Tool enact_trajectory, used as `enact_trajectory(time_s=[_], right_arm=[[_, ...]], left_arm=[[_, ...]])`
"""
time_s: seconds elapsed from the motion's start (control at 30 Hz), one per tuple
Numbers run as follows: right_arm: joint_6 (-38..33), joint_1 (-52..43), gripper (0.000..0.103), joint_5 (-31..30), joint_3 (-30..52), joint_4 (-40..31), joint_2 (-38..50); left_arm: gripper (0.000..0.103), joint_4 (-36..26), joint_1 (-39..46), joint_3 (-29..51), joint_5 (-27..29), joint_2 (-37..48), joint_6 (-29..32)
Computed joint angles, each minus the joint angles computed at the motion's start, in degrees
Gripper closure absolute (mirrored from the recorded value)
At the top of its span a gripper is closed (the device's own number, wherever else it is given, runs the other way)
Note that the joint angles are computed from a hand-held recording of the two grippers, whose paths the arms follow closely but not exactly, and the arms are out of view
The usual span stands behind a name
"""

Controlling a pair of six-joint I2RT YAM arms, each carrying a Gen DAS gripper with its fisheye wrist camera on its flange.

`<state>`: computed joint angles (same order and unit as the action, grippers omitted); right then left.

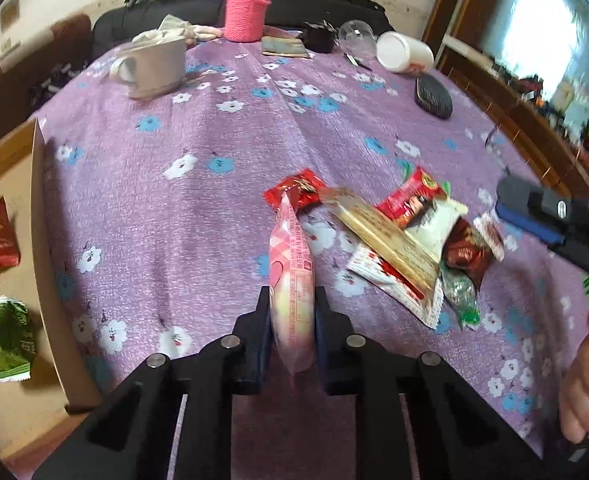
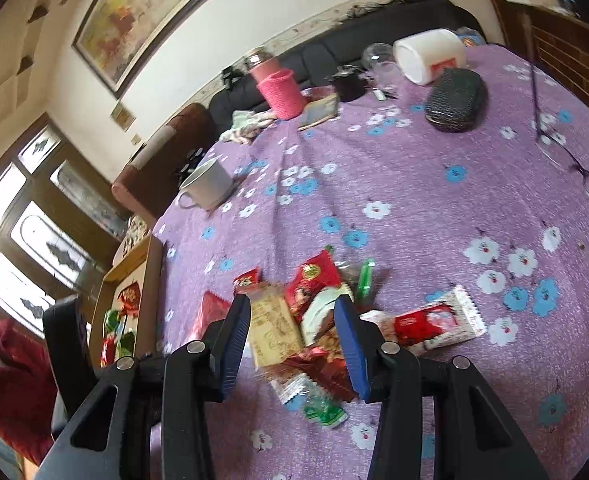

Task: Organize snacks
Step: 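Grasp the pink wrapped snack with the left gripper, then grasp the yellow cake packet with the right gripper while the left holds the pink snack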

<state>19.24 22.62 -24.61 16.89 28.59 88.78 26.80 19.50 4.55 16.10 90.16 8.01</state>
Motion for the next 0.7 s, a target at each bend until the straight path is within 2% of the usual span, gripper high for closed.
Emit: enact_trajectory(time_s=[0.1,0.23,0.43,0.5,0.57,0.67,0.7], right_arm=[[-1.57,2.50,0.056,-0.96,-0.01,1.73,1.41],[-2.43,5.91,0.056,-0.84,2.21,1.57,5.60],[-0.64,8.91,0.056,1.22,8.75,-5.65,10.55],[-1.13,10.69,0.056,4.32,11.05,-8.30,11.53],[-2.28,13.84,0.056,11.05,13.67,-10.88,13.11],[-3.91,16.64,0.056,16.41,14.44,-10.97,14.65],[-4.35,17.41,0.063,17.84,13.74,-10.02,14.42]], left_arm=[[0.086,5.15,3.26,-0.09,3.68,4.11,1.66],[0.086,9.52,2.98,-0.27,4.11,6.69,0.10],[0.084,7.91,4.94,1.40,6.84,7.62,-0.16],[0.084,7.35,6.24,1.89,8.40,8.13,0.00],[0.084,6.92,7.02,1.94,9.02,8.06,0.39],[0.085,7.20,8.10,1.60,9.46,8.05,0.64],[0.085,7.30,8.43,1.52,9.71,8.14,0.70]])
